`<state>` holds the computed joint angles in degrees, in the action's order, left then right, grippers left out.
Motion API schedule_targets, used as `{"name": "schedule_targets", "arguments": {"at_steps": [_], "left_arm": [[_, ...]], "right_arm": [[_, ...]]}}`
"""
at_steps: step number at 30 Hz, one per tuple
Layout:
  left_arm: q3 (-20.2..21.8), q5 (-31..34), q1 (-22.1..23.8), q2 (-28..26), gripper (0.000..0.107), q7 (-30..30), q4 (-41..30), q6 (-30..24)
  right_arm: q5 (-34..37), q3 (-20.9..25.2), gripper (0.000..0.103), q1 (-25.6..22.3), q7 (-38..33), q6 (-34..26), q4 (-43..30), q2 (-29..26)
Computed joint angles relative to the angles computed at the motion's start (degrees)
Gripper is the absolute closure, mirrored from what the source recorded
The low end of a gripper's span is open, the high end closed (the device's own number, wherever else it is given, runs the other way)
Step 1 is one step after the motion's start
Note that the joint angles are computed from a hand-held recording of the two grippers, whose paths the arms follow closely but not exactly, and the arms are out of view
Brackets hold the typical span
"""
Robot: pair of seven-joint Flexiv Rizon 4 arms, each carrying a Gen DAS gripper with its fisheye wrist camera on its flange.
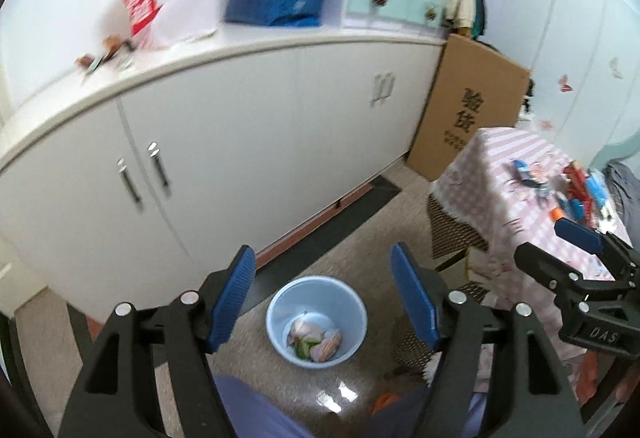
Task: Collect trash
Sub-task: 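Move both tools back to the table toward the orange ball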
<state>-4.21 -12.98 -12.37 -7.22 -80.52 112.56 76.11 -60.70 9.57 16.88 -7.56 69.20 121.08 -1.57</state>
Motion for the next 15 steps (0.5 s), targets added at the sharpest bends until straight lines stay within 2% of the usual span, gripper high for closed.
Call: {"name": "schedule_targets", "arguments": {"at_steps": [2, 7, 15], "left_arm": [[-0.91, -0.46, -0.54, -0.11, 0.037, 0.86, -0.4, 0.51], [-3.26, -1.14, -2.58, -2.07, 0.036, 3.63, -3.65, -0.1], [-6.47, -1.76, -6.68, -6.93, 0.036, 7.28, -9.82, -2.87]], "right_arm": [[-1.23, -0.39, 0.011, -1.45, 2.14, -0.97, 2.4, 2.77], [1.41, 1.0, 0.011, -5.64, 3.64, -3.63, 8.16, 9.9], [9.07, 2.81, 0.011, -12.81, 2.4, -9.21, 16.8, 21.25]]}}
